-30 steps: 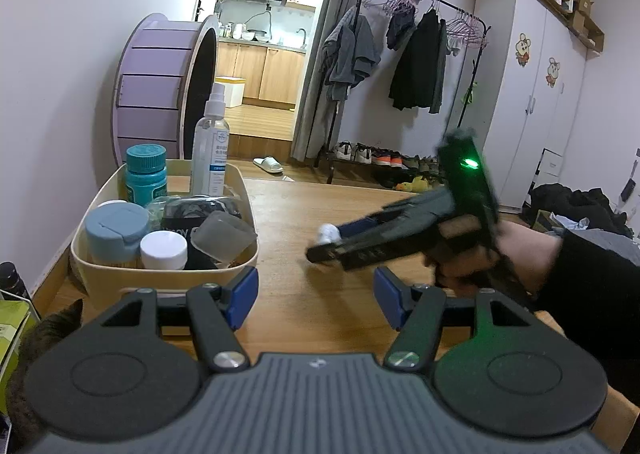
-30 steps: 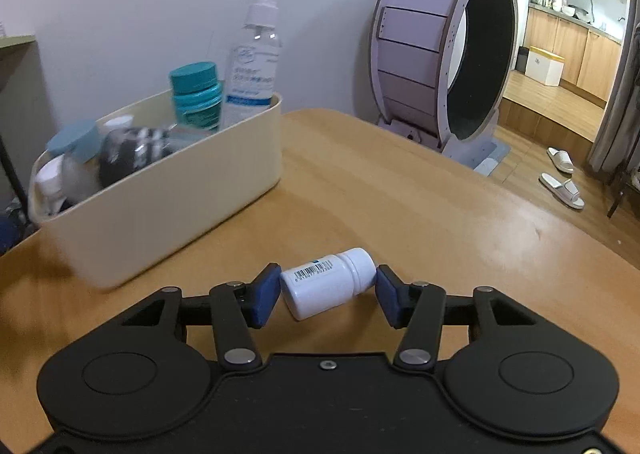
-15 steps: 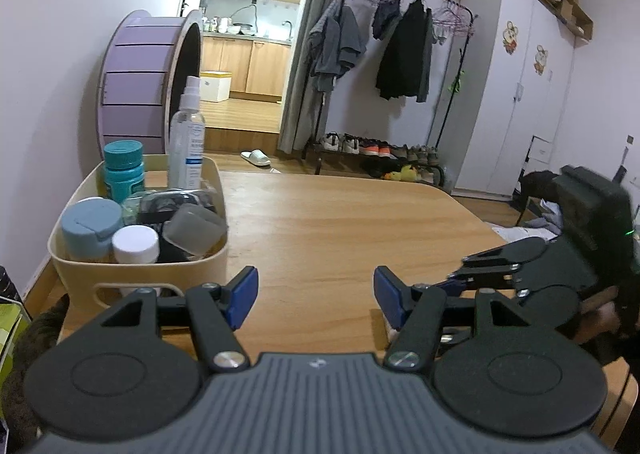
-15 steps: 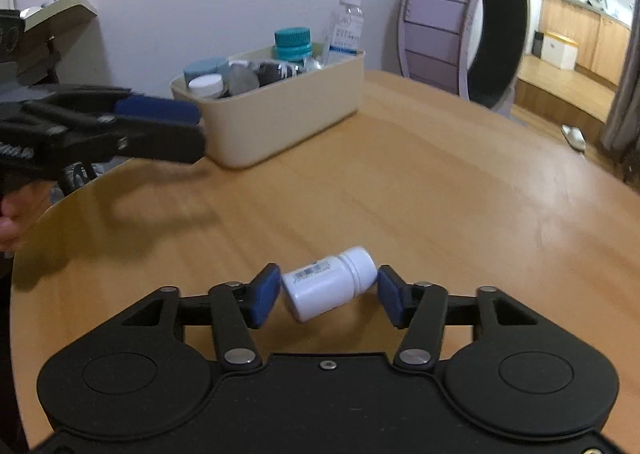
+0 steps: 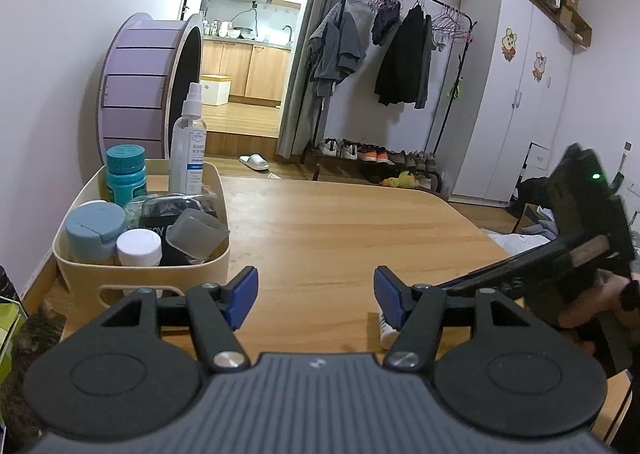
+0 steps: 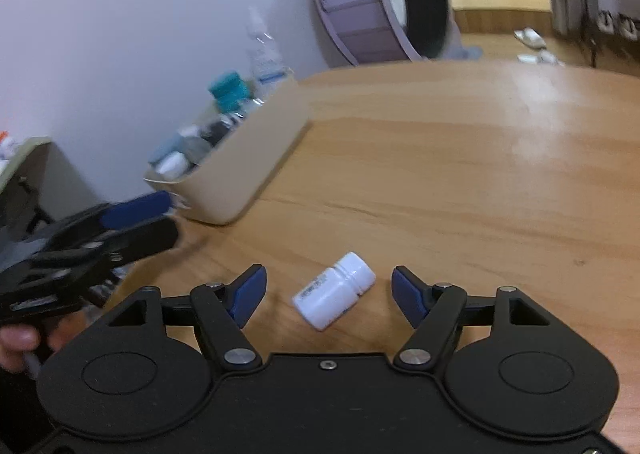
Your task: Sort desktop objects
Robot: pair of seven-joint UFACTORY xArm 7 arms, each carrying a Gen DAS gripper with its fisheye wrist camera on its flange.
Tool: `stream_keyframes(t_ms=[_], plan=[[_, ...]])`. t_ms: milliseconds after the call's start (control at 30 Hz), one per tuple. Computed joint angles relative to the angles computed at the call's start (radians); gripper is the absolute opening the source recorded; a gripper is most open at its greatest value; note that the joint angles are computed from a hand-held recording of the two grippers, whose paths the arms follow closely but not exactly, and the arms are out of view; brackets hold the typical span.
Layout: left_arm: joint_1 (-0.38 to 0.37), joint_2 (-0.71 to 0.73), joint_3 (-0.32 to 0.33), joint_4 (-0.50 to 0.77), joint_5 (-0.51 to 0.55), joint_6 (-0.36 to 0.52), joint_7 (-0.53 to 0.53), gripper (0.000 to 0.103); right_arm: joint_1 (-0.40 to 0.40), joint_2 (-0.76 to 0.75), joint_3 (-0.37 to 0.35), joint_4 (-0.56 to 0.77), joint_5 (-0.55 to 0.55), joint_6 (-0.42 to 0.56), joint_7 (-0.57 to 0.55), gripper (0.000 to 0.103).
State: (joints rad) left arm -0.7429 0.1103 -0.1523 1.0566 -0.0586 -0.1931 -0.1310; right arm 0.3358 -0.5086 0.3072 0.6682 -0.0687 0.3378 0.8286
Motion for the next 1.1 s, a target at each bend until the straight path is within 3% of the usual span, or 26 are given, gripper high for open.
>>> stream_keyframes(t_ms=[133, 400, 500, 533, 567, 733, 867, 933, 1000, 1100], plan=[[0.076, -0.005, -0.069, -0.006, 0.028, -0.005, -0.026, 0.063, -0.001, 0.028, -0.008, 0.007, 0.008, 0.005, 0.008, 0.044], [0.055, -0.008, -0.045, -0.007, 0.024, -0.008, -0.025, 0.063, 0.035, 0.105, -0.054, 0.099, 0.049, 0.078, -0.051, 0.043], [0.038, -0.009, -0.027, -0.006, 0.012, -0.008, -0.020, 0.063, 0.024, 0.137, -0.038, 0.151, 0.015, 0.135, -0.075, 0.037], [0.030, -0.009, -0.020, -0.007, 0.006, -0.010, -0.017, 0.063, 0.027, 0.142, -0.038, 0.158, 0.014, 0.143, -0.083, 0.026], [0.033, -0.010, -0.022, -0.008, 0.004, -0.011, -0.017, 0.063, 0.031, 0.147, -0.039, 0.164, 0.014, 0.151, -0.091, 0.024], [-0.020, -0.017, 0.024, -0.015, -0.059, -0.027, 0.031, 0.063, -0.011, 0.078, 0.017, 0.120, -0.081, 0.101, -0.019, 0.024], [-0.082, -0.034, 0.072, -0.031, -0.165, -0.044, 0.124, 0.063, -0.057, 0.022, 0.054, 0.114, -0.148, 0.067, 0.024, 0.024], [-0.126, -0.047, 0.101, -0.044, -0.273, -0.067, 0.216, 0.063, -0.077, 0.011, 0.063, 0.116, -0.170, 0.020, 0.034, 0.024], [-0.122, -0.060, 0.093, -0.055, -0.331, -0.076, 0.262, 0.063, -0.114, 0.013, 0.091, 0.138, -0.207, -0.015, 0.048, 0.024], [-0.168, -0.070, 0.111, -0.049, -0.541, -0.093, 0.457, 0.063, -0.171, 0.063, 0.131, 0.193, -0.264, -0.074, 0.056, 0.024]])
